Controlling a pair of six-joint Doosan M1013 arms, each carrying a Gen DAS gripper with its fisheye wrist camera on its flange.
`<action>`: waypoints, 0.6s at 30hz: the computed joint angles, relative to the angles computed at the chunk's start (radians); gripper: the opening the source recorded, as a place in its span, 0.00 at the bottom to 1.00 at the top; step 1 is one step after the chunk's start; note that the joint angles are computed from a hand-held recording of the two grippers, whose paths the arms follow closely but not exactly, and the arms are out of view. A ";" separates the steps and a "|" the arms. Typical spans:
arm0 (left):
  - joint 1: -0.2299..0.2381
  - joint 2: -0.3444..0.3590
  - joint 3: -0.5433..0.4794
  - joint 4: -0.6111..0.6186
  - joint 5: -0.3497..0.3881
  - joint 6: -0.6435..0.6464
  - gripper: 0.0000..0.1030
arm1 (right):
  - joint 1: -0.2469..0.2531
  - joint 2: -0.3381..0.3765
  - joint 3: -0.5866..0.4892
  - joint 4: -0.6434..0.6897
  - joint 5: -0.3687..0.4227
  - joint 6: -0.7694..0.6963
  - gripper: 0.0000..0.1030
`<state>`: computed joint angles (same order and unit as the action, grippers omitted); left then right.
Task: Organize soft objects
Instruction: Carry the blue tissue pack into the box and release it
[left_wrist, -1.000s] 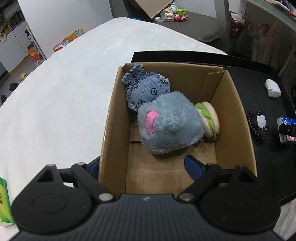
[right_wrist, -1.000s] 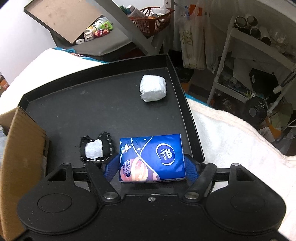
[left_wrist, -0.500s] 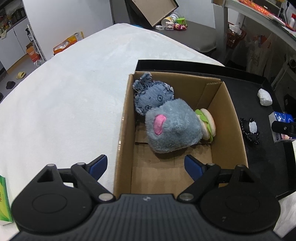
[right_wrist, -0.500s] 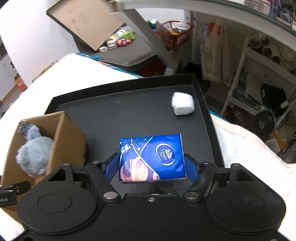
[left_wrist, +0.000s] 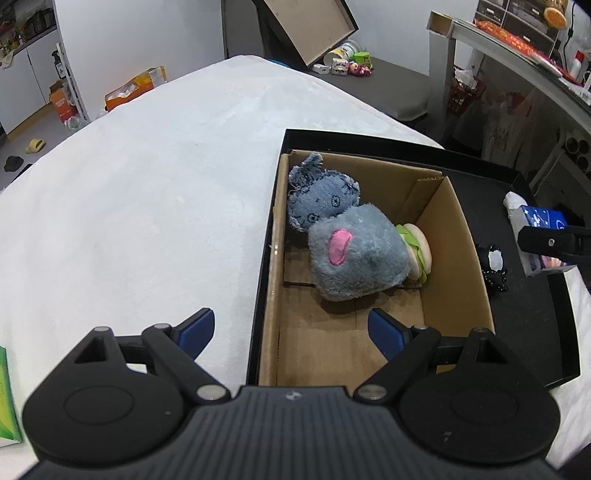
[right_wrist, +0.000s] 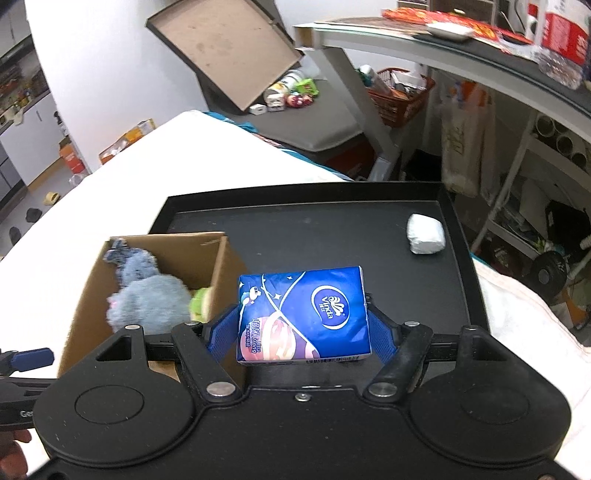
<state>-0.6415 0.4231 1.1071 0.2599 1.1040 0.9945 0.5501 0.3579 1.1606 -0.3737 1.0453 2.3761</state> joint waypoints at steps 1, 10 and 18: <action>0.002 -0.004 0.006 -0.003 -0.007 -0.003 0.86 | 0.005 0.003 -0.008 -0.001 0.004 -0.004 0.69; 0.024 -0.031 0.052 -0.063 -0.057 0.015 0.84 | 0.032 0.032 -0.076 0.021 0.024 -0.050 0.69; 0.036 -0.051 0.087 -0.116 -0.110 0.048 0.71 | 0.050 0.059 -0.131 0.069 0.033 -0.114 0.69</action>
